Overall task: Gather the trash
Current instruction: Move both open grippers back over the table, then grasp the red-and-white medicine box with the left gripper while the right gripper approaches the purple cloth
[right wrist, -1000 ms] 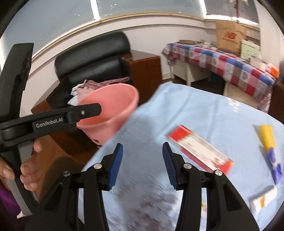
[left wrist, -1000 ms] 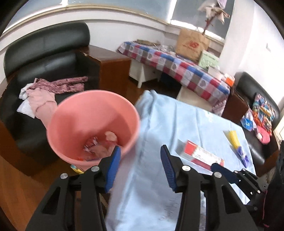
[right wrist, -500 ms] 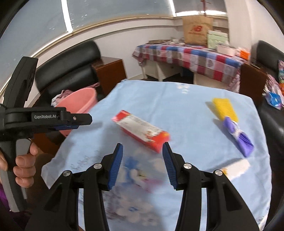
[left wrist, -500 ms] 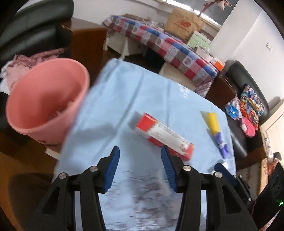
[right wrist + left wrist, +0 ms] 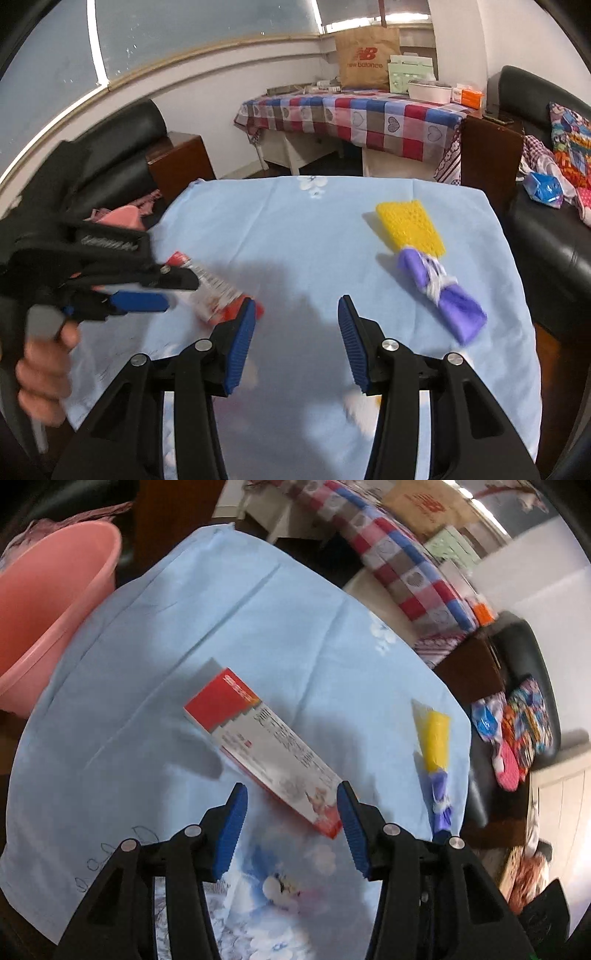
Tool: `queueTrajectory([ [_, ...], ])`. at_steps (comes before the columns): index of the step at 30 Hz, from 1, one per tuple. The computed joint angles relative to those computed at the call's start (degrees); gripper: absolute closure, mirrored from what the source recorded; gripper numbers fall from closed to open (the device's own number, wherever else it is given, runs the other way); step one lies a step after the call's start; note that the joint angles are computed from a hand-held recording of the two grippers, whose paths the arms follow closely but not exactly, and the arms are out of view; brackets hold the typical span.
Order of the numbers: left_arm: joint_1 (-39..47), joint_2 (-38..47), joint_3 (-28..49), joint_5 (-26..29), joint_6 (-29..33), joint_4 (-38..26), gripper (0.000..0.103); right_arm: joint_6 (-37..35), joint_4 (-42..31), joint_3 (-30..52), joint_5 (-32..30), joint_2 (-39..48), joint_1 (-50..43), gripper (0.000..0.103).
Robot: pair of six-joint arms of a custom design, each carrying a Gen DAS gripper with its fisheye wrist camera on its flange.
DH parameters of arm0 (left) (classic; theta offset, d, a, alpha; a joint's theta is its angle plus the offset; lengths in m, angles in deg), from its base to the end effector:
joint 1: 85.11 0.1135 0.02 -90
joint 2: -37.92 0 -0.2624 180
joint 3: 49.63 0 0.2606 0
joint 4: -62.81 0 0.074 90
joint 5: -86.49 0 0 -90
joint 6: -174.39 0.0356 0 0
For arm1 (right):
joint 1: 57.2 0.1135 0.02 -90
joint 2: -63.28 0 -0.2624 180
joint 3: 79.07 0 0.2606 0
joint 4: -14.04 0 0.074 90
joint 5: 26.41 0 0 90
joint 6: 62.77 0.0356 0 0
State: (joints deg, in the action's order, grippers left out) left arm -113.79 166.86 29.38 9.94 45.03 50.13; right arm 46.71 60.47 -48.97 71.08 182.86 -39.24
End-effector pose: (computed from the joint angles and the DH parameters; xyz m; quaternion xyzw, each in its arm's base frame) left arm 0.3493 -0.2005 0.0217 -0.0622 0.9633 -0.2258 0.1312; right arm 0.2219 0.0671 0.0065 0.0382 0.9148 0.0708 0.3957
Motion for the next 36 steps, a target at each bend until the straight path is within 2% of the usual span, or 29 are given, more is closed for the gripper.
queueTrajectory([
  [5,0.8,1.8,3.3,-0.7,-0.5,-2.5,0.053,-4.9,-11.6,10.6,-2.5,2.8,-2.9,0.056],
  [7,0.9,2.8,4.9,-0.6,-1.0,-3.4,0.053,-7.0,-16.4,14.7,-1.3,4.4,-2.5,0.056],
  [10,1.2,4.7,8.1,-0.7,-1.2,-5.2,0.053,-9.4,-19.8,17.8,0.0,6.3,-1.5,0.056],
  [13,1.3,5.1,9.7,-1.0,-0.6,-6.3,0.053,-10.6,-21.8,18.6,-1.3,6.8,-0.5,0.056],
  [21,-0.6,6.2,12.1,-4.0,3.2,-9.2,0.053,-8.2,-17.3,14.1,-7.4,5.7,3.4,0.056],
  [25,-2.6,5.3,10.7,-7.1,6.7,-8.9,0.053,-6.2,-11.9,8.8,-8.9,4.0,2.9,0.056],
  [32,-6.7,2.5,5.2,-14.4,11.2,-5.0,0.053,-6.3,1.5,-4.8,-10.5,-1.5,-6.4,0.056],
  [36,-8.5,0.9,1.8,-18.4,12.8,-1.8,0.053,-9.8,3.8,-8.7,-12.1,-3.9,-15.3,0.056],
])
